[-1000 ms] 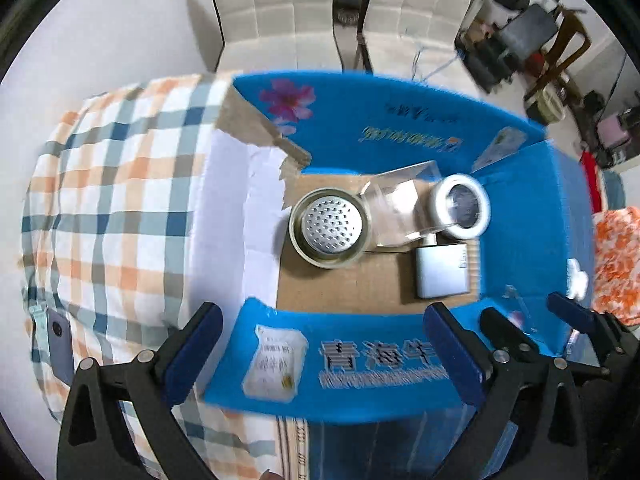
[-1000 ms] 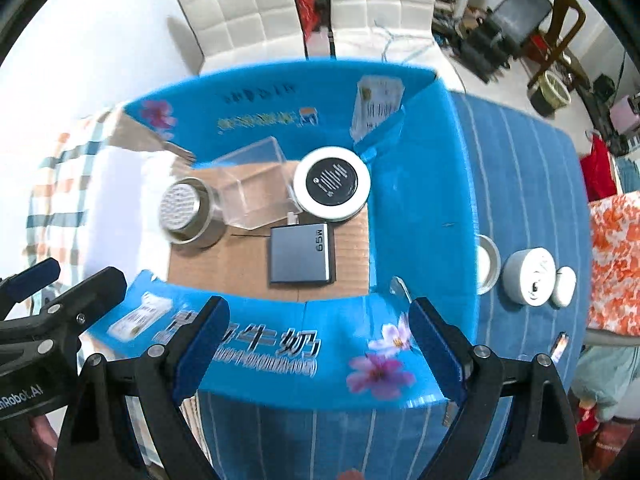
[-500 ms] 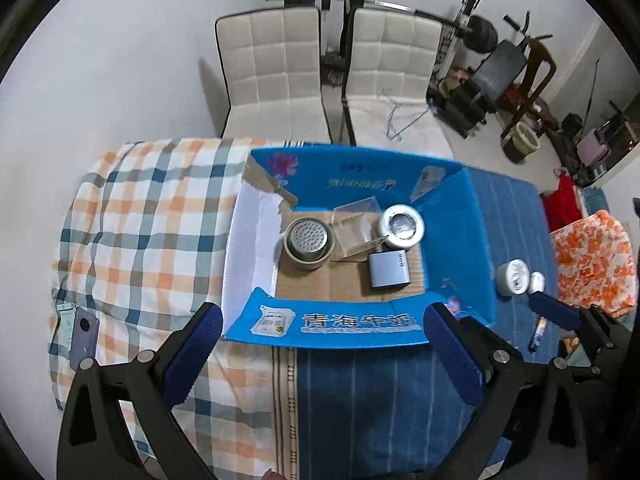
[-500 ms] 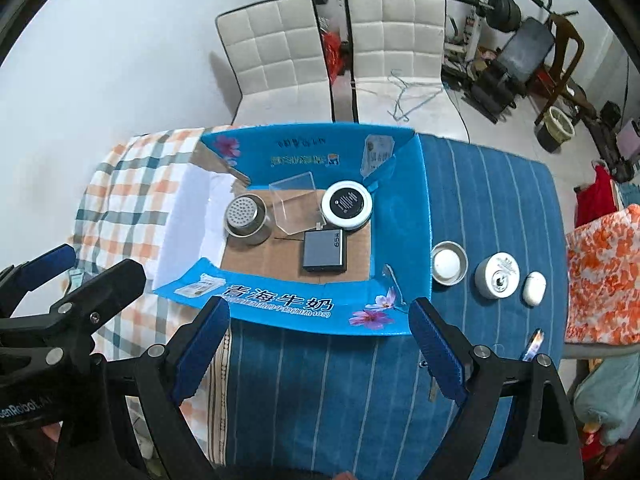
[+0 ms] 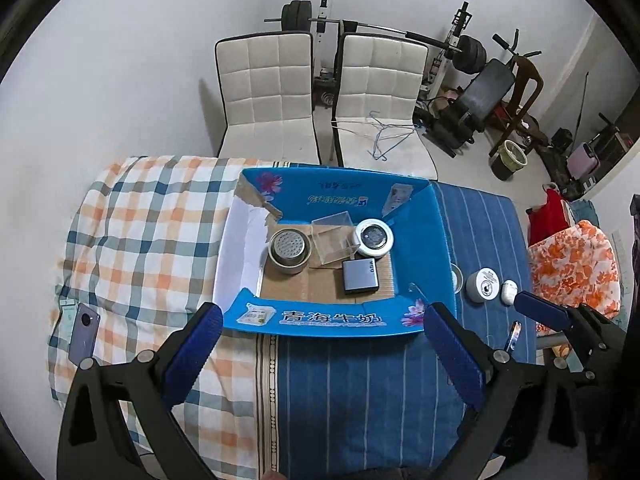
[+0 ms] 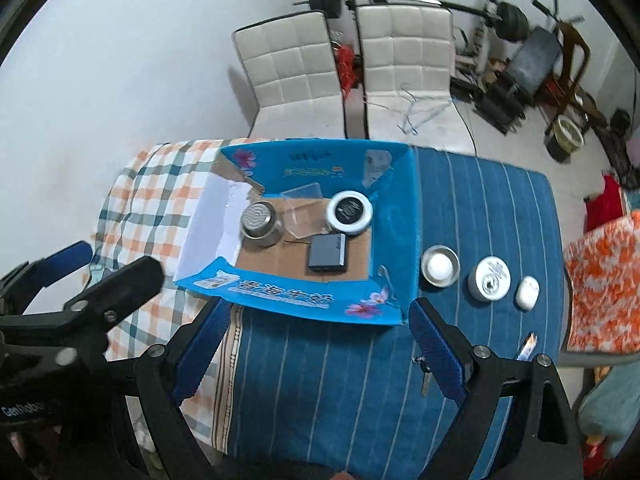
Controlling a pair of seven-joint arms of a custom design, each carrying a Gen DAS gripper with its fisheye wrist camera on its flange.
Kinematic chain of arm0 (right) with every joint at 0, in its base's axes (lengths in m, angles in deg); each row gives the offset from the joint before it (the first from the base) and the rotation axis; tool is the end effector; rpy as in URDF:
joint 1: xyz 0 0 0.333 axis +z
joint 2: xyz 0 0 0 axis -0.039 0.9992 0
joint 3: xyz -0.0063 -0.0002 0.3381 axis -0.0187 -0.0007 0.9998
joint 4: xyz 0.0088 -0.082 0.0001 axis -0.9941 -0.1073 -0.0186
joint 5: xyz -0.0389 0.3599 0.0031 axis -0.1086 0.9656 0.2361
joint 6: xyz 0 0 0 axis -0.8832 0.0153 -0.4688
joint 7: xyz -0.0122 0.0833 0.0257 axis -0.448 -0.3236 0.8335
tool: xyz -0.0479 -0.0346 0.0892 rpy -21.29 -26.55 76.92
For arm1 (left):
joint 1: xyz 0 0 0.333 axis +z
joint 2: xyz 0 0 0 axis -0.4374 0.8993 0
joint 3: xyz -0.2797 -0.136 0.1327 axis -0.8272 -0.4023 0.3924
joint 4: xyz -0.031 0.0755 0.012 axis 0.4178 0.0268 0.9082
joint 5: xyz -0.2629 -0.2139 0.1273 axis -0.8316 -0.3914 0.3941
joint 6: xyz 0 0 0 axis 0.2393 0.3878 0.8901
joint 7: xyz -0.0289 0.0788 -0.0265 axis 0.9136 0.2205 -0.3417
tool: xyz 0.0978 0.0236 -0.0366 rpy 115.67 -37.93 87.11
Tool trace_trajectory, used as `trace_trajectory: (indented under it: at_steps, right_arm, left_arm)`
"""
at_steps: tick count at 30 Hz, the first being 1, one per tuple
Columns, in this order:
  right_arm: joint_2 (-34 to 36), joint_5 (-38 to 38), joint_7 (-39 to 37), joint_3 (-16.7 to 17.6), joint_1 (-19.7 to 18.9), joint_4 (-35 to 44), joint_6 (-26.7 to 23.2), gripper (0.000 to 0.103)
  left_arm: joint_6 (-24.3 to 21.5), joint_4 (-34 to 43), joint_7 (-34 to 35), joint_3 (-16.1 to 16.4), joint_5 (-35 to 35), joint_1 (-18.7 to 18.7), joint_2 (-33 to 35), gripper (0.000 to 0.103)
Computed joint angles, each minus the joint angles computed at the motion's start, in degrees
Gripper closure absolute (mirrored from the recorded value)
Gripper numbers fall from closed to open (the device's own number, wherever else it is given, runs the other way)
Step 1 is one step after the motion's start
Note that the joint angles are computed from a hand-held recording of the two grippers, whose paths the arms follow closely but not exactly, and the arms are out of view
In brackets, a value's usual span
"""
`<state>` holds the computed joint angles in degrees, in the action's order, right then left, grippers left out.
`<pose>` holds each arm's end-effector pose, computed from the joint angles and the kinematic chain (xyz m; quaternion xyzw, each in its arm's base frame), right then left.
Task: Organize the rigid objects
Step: 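Grasp the white cream jar with the right tool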
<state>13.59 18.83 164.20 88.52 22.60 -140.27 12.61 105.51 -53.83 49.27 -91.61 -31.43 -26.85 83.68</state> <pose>0.5409 0.2579 0.7430 -0.5227 0.8273 -0.0907 0.1848 0.5946 -0.1087 0.7639 -0.4839 0.8462 -0.2052 0.0873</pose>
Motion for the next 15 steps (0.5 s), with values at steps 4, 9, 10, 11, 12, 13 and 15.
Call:
trace_trajectory:
  at_steps: [4,9,10,11,12,13,15]
  right_arm:
    - [-7.4,0.4,2.5,-0.8,-2.7,-11.9,3.3,0.010]
    - [-17.9,0.3,6.0,-1.1,-9.0,-27.8,6.0,0.010]
    - [-20.1,0.1,6.7,-1.4,-10.6,-31.5,6.3,0.010]
    - [-21.7,0.1,7.2,-1.6,-12.1,-34.7,7.1,0.010]
    - [-22.9,0.5,7.3,-1.7,-13.3,-37.1,8.1,0.010]
    - [-24.3,1.2,7.2,-2.3,-14.8,-41.0,9.8,0.010]
    - [-25.0,3.4,6.1,-3.2,-17.3,-46.4,13.1,0.010]
  left_arm:
    - [0.1,-0.6,-1.7,-0.7,0.5,-1.7,-0.2,0.000]
    - [2.1,-3.3,-2.7,-2.3,1.2,-5.6,-0.8,0.000]
    - [2.9,-4.2,-2.9,-2.8,1.1,-6.6,-0.9,0.000]
    - [4.1,-5.5,-3.2,-3.3,1.0,-7.7,-1.0,0.000]
    - [5.0,-6.5,-3.5,-3.6,1.4,-8.7,-1.1,0.000]
    - [5.9,-7.4,-3.9,-4.0,2.0,-10.0,-0.9,0.000]
    - [6.6,-8.1,-4.7,-4.5,4.1,-12.7,0.2,0.000]
